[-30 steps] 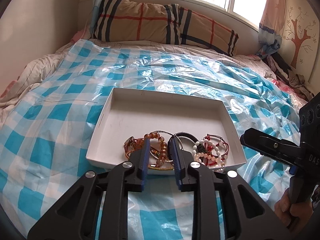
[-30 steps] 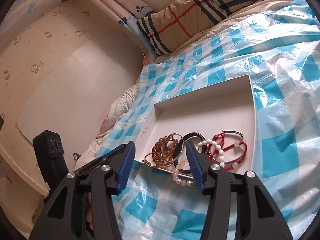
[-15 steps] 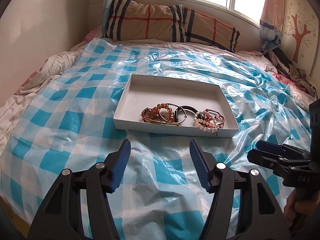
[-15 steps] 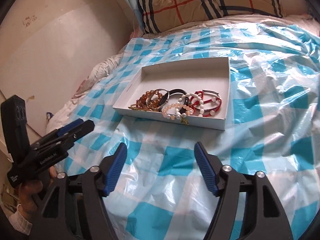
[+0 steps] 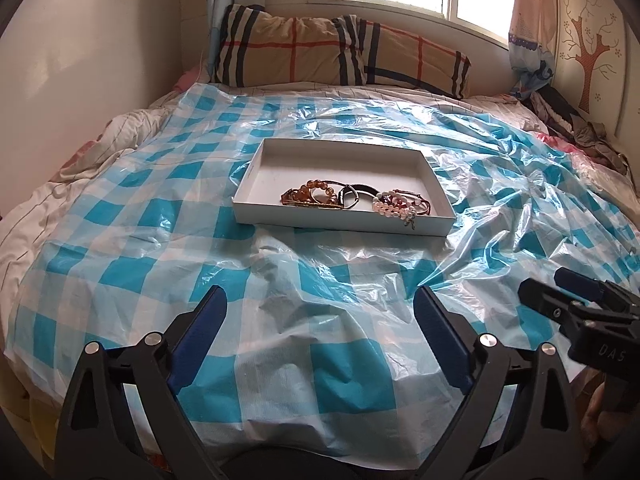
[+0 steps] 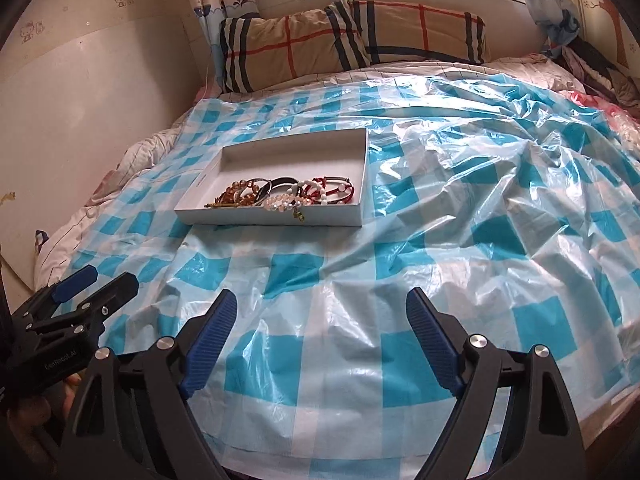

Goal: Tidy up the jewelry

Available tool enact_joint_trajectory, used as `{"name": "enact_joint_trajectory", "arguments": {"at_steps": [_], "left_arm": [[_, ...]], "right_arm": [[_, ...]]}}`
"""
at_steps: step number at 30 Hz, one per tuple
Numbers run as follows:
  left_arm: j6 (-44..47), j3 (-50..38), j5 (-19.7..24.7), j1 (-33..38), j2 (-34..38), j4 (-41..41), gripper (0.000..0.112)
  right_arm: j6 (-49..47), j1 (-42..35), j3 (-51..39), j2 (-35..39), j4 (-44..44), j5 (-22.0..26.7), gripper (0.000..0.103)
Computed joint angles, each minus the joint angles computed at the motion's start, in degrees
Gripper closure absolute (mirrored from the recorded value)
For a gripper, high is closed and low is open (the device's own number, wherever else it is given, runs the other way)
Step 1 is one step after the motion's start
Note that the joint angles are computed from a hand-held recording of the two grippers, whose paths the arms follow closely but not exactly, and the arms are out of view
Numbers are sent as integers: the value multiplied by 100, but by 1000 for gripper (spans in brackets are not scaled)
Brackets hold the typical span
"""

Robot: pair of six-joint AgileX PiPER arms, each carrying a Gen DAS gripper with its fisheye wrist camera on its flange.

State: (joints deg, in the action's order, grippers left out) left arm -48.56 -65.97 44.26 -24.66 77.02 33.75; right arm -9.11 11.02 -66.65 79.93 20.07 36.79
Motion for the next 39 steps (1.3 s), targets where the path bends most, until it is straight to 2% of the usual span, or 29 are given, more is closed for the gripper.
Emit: {"name": "enact_joint_trajectory", "arguments": {"at_steps": [5,9,16,19,29,33,36,39], "left_arm": [[-547,214,30,-393,-211,586,17],[-773,385,-21,-480,-380,708,17],[-831,534,-206,-258,-547,562,17],[-893,546,-130,-317,-558,603,17],[-1021,384,543,-773,-431,936,17],[-972,323,639,-783,-411,923,17],[-303,125,572,-488,-324,230,17],[-431,305,367,-527,-520,434,17]], "right_arm": [[-116,63,-19,1,98,281,17],[-55,111,130,-119,30,249,14],[-67,124,144,-76,32,291,13],[-37,142,163,-92,0,275,12],[-85,135,129,-42,16,324,11],[-14,163,104,-20,-49,340,11],[50,209,100,-6,-126,321,11],[40,229,116,-1,-172,281,11]]}}
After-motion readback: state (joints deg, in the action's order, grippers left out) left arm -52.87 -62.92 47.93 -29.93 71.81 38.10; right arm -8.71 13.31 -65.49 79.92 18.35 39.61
